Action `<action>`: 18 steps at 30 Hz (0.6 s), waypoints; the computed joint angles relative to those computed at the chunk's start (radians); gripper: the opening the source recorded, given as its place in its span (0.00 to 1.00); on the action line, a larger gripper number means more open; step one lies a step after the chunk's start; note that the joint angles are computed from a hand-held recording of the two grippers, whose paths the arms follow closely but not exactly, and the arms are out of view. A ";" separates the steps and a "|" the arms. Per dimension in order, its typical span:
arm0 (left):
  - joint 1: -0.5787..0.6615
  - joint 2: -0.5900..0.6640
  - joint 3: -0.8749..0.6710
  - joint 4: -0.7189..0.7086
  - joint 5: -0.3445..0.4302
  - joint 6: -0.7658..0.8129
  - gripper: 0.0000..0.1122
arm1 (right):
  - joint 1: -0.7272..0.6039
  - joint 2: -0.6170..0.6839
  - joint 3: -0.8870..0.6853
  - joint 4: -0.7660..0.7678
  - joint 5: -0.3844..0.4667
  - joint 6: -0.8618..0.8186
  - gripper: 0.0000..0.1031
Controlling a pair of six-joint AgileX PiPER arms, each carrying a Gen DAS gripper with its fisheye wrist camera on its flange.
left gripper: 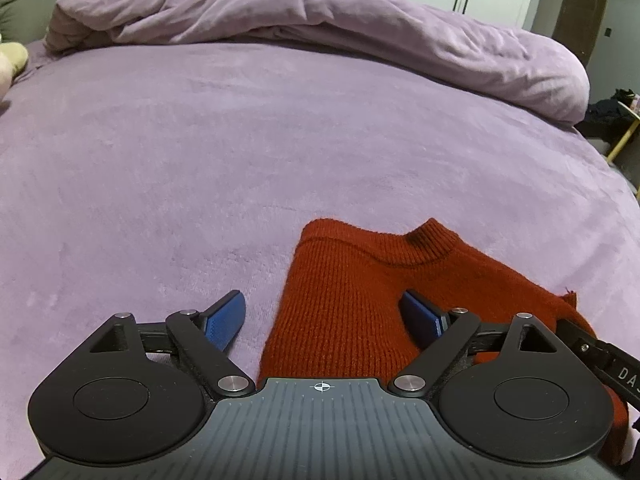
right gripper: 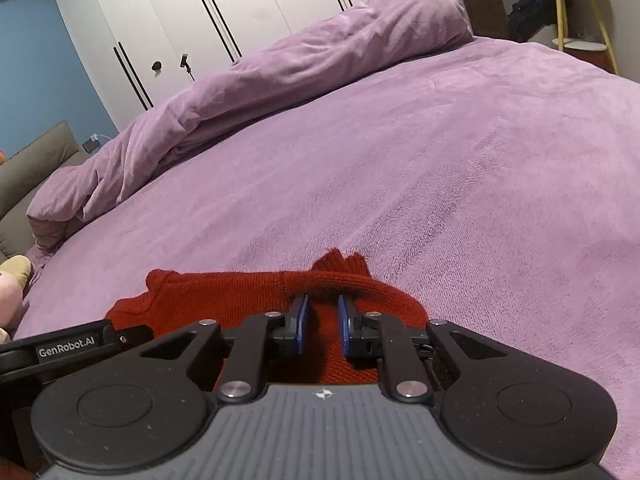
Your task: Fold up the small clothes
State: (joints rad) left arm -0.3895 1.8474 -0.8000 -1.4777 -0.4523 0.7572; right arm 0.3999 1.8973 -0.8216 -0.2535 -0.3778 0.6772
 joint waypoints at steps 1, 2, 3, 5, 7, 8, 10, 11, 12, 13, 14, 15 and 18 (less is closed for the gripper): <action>0.001 -0.003 -0.003 -0.021 0.003 0.020 0.81 | 0.006 -0.003 -0.001 0.019 0.006 -0.016 0.13; 0.000 -0.008 -0.009 -0.057 0.004 0.057 0.81 | 0.014 -0.007 -0.004 0.049 0.016 -0.044 0.13; -0.003 -0.018 -0.011 -0.105 0.003 0.103 0.82 | 0.026 -0.015 -0.004 0.100 0.030 -0.095 0.13; -0.010 -0.050 0.005 -0.172 0.002 0.162 0.82 | 0.052 -0.035 0.002 0.226 0.053 -0.212 0.14; -0.019 -0.132 0.071 -0.186 0.037 0.178 0.82 | 0.072 -0.079 -0.004 0.334 0.142 -0.319 0.15; -0.037 -0.187 0.129 -0.132 0.039 0.127 0.82 | 0.078 -0.114 -0.009 0.356 0.210 -0.354 0.17; -0.112 -0.319 0.269 -0.034 -0.003 0.014 0.82 | 0.091 -0.224 0.051 0.283 0.271 -0.329 0.17; -0.167 -0.385 0.333 -0.044 -0.039 0.000 0.82 | 0.102 -0.290 0.112 0.262 0.263 -0.316 0.17; -0.229 -0.444 0.386 -0.095 -0.073 0.008 0.82 | 0.120 -0.372 0.191 0.281 0.250 -0.327 0.17; -0.283 -0.495 0.429 -0.147 -0.089 0.014 0.82 | 0.136 -0.436 0.253 0.340 0.248 -0.379 0.18; -0.327 -0.535 0.467 -0.170 -0.098 -0.001 0.82 | 0.149 -0.504 0.310 0.439 0.257 -0.470 0.18; -0.388 -0.560 0.500 -0.200 -0.128 -0.032 0.82 | 0.157 -0.569 0.359 0.539 0.277 -0.570 0.18; -0.444 -0.589 0.536 -0.244 -0.136 -0.078 0.82 | 0.171 -0.713 0.470 0.839 0.295 -0.870 0.18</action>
